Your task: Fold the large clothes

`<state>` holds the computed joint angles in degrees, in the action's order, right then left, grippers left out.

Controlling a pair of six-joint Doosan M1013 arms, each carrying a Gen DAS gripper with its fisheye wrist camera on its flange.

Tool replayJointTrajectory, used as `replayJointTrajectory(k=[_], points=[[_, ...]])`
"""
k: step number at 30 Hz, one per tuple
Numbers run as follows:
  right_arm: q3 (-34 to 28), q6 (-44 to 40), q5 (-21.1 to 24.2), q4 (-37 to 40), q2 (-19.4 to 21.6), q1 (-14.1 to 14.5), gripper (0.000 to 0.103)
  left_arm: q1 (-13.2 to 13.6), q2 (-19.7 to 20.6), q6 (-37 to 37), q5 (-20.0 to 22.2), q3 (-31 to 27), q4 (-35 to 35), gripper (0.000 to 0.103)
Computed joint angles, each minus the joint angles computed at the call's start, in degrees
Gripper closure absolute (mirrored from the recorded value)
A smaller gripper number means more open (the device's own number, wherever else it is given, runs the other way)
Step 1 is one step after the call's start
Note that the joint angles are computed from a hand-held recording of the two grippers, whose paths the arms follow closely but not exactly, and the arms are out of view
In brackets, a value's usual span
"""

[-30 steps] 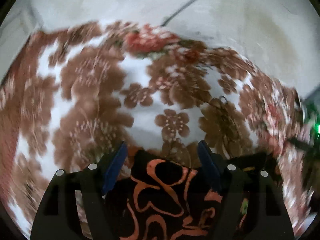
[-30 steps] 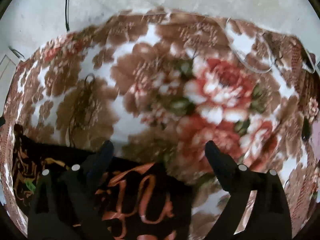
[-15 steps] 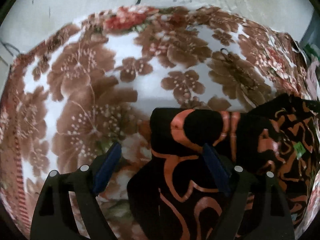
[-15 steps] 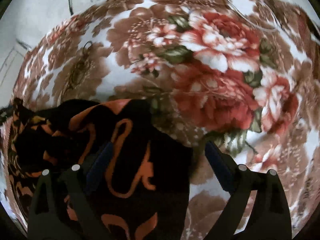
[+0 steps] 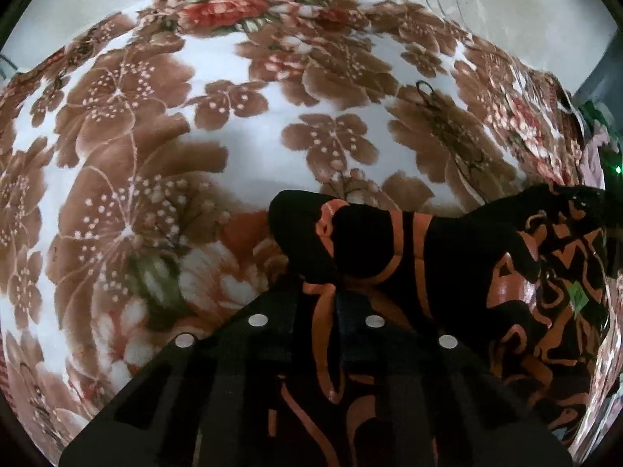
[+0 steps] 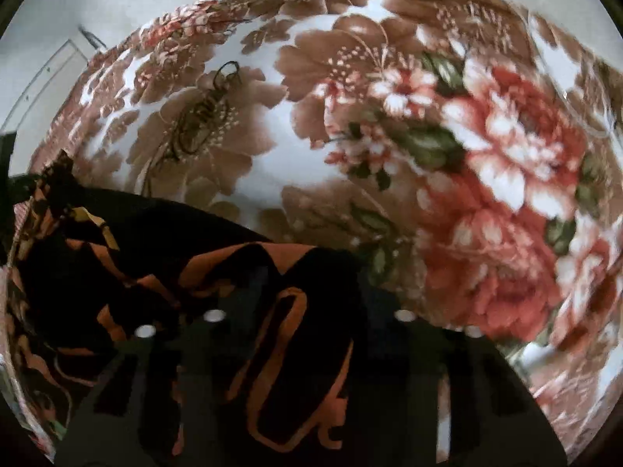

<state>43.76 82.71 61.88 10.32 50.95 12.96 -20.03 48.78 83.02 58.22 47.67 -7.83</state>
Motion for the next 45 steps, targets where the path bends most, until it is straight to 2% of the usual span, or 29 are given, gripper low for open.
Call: replayJointTrajectory(k=[3,6,12,14,18,22,26,27,29,30,31,33,35,37,38,39,43,45], points=[[0.66,-0.39,-0.62,-0.67,-0.62,0.19,0.087,-0.23,-0.95,-0.78,-2.31,1.56,1.12,0.093],[2.45,2.26,-3.28,-3.35,-2.12,0.42,0.089,-0.91,-3.16,-4.92,-7.23,4.61,5.26,0.096],[8.64,7.93,-10.15,-3.66,-7.37,-0.17,0.089,-1.58,-9.1,-11.95,-11.08,10.8,12.51,0.096],[9.94,8.87,-10.96,-4.55,-8.48,-0.32,0.089,-1.41,-10.54,-13.13,-11.02,11.77,13.61,0.096],[8.84,9.57,-6.9,-7.56,-7.79,-0.74,0.089,-0.92,-10.49,-13.77,-8.47,11.21,14.96,0.096],[7.42,7.64,-4.82,-9.31,-5.18,-0.48,0.088,-0.35,-6.75,-12.87,-2.63,7.73,13.4,0.096],[7.1,7.1,-5.49,-11.47,-2.87,0.07,0.085,-0.04,-3.93,-11.62,-1.81,6.5,12.1,0.094],[7.33,7.34,-6.11,-11.6,-2.73,0.09,0.083,-0.11,-3.66,-11.67,-1.74,6.44,12.65,0.09],[8.04,8.58,-7.28,-14.06,-2.99,0.25,0.073,-0.51,-3.39,-11.55,-0.72,6.32,14.7,0.073],[8.38,8.73,-7.51,-14.49,-3.26,0.06,0.063,-0.56,-3.17,-11.5,0.53,6.03,15.21,0.055],[8.48,9.49,-7.34,-14.93,-3.49,-0.11,0.053,-0.47,-3.28,-11.53,1.48,6.15,15.4,0.05],[9.16,12.06,-7.63,-15.27,-4.54,-0.57,0.051,-0.3,-4.27,-11.36,1.11,7.13,15.25,0.049],[11.8,17.03,-10.14,-14.7,-7.29,-0.87,0.047,-0.76,-6.42,-13.29,-0.4,9.21,17.86,0.045],[14.55,20.54,-12.99,-14.47,-9.99,-0.42,0.025,-1.71,-8.26,-16.19,-1.74,11.09,21.29,0.034],[15.72,21.72,-14.3,-14.63,-11.1,-0.04,0.019,-2.59,-9.95,-17.91,-3.53,12.97,23.1,0.031],[17.37,23.15,-16.1,-15.07,-12.56,0.68,0.01,-3.59,-11.29,-19.65,-4.63,14.46,25.03,0.023],[20.96,28.37,-18.81,-21.61,-15.79,4.94,0.005,-7.54,-15.0,-25.04,-9.46,19.29,28.32,0.01],[22.29,30.7,-18.58,-25.49,-16.36,7.32,0.005,-9.75,-15.91,-29.13,-12.22,21.31,30.38,0.009]])
